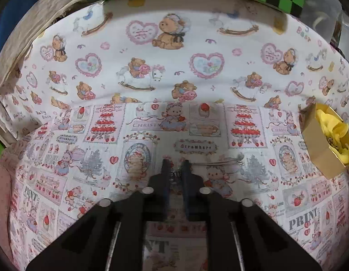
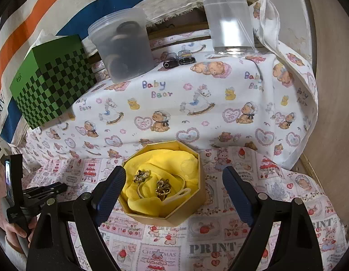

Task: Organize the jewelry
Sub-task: 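Lower the left tool onto the second silver chain and close on it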

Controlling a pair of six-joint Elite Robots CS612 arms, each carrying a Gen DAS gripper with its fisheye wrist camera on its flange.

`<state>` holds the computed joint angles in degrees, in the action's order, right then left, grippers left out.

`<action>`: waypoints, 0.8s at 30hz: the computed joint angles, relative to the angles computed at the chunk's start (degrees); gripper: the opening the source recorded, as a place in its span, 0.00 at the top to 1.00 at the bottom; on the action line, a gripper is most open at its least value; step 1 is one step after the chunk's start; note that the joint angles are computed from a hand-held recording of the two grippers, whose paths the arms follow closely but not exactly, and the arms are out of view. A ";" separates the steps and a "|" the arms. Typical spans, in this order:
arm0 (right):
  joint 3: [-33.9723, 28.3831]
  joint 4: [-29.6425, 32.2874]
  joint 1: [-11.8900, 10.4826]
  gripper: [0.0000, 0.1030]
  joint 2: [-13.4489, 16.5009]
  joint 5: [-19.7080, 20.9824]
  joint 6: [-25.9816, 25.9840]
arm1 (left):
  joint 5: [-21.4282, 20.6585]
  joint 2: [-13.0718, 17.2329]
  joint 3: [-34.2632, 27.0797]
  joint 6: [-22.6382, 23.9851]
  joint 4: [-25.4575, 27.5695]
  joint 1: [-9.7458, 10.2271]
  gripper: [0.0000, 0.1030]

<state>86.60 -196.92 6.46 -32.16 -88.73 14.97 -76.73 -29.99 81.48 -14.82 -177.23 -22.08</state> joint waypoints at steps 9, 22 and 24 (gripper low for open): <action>0.09 -0.34 0.06 0.14 -0.05 -0.20 -0.02 | -7.16 -3.22 4.87 -2.35 -9.55 2.05 0.96; 0.73 -1.45 -0.07 0.14 -0.36 0.08 0.12 | -10.58 -6.83 10.94 -1.04 -23.60 2.24 0.96; 0.86 -1.68 -0.12 0.14 -0.44 0.35 0.16 | -11.49 -6.98 11.23 -1.24 -24.04 2.23 0.96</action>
<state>87.46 -198.60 6.33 -32.60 -88.38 15.12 -88.22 -36.97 92.71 -16.06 -201.27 -19.85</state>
